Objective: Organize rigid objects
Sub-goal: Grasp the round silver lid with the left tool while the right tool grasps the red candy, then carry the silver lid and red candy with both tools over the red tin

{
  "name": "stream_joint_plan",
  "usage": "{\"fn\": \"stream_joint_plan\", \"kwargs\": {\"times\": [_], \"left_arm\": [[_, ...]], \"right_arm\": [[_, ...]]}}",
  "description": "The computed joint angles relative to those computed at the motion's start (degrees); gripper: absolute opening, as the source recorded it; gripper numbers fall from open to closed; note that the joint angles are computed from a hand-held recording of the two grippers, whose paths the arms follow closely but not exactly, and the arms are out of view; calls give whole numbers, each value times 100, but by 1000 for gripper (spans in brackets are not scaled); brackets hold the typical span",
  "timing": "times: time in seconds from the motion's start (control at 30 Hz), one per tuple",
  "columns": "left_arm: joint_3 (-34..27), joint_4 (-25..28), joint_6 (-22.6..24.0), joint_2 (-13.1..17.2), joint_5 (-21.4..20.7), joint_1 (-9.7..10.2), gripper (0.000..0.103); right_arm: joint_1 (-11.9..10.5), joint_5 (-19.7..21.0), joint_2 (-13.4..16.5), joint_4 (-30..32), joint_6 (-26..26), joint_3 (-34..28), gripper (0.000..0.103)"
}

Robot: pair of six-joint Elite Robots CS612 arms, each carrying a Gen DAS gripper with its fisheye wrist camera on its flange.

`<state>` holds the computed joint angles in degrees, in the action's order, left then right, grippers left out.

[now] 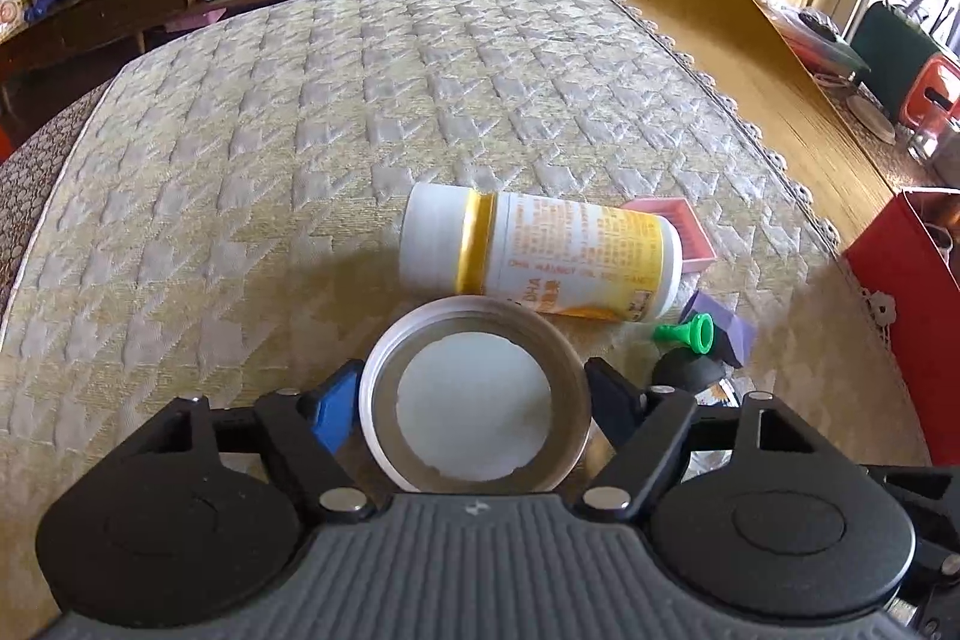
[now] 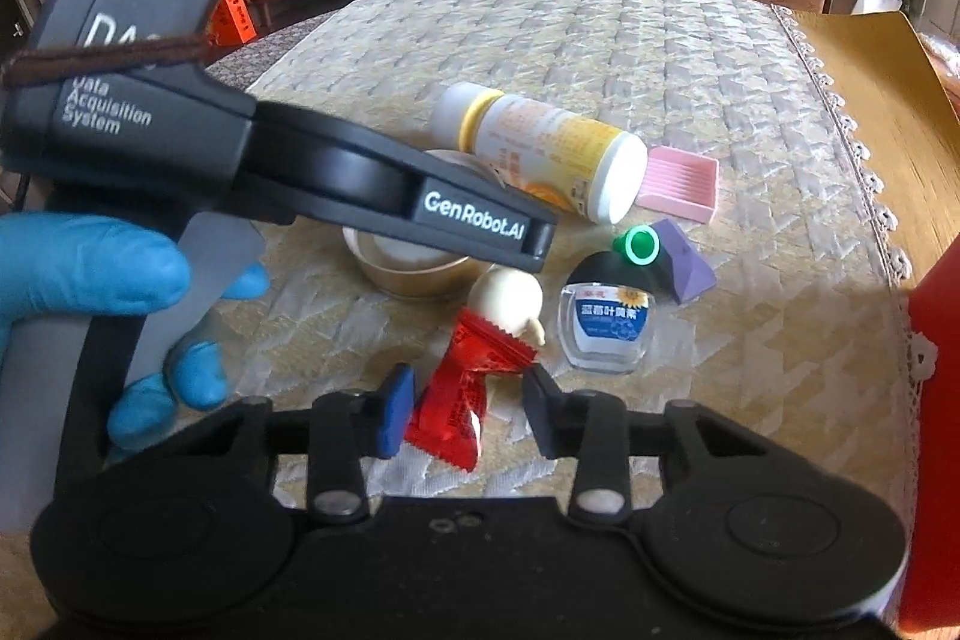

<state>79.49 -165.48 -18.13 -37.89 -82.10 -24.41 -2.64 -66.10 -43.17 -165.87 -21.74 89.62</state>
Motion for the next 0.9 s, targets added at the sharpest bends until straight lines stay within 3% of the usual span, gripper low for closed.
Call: {"fn": "stream_joint_plan", "kwargs": {"times": [0.13,0.17,0.47,0.9], "left_arm": [[45,-51,-6,-17,5,4,78],[64,-68,-6,-25,5,3,78],[228,-158,-47,-129,3,-7,78],[576,-256,-38,-399,-83,-38,78]], "right_arm": [[-58,137,-34,28,71,42,31],[-64,131,-45,19,76,58,18],[-152,192,-145,-132,104,241,18],[-524,337,-557,-241,0,674,18]]}}
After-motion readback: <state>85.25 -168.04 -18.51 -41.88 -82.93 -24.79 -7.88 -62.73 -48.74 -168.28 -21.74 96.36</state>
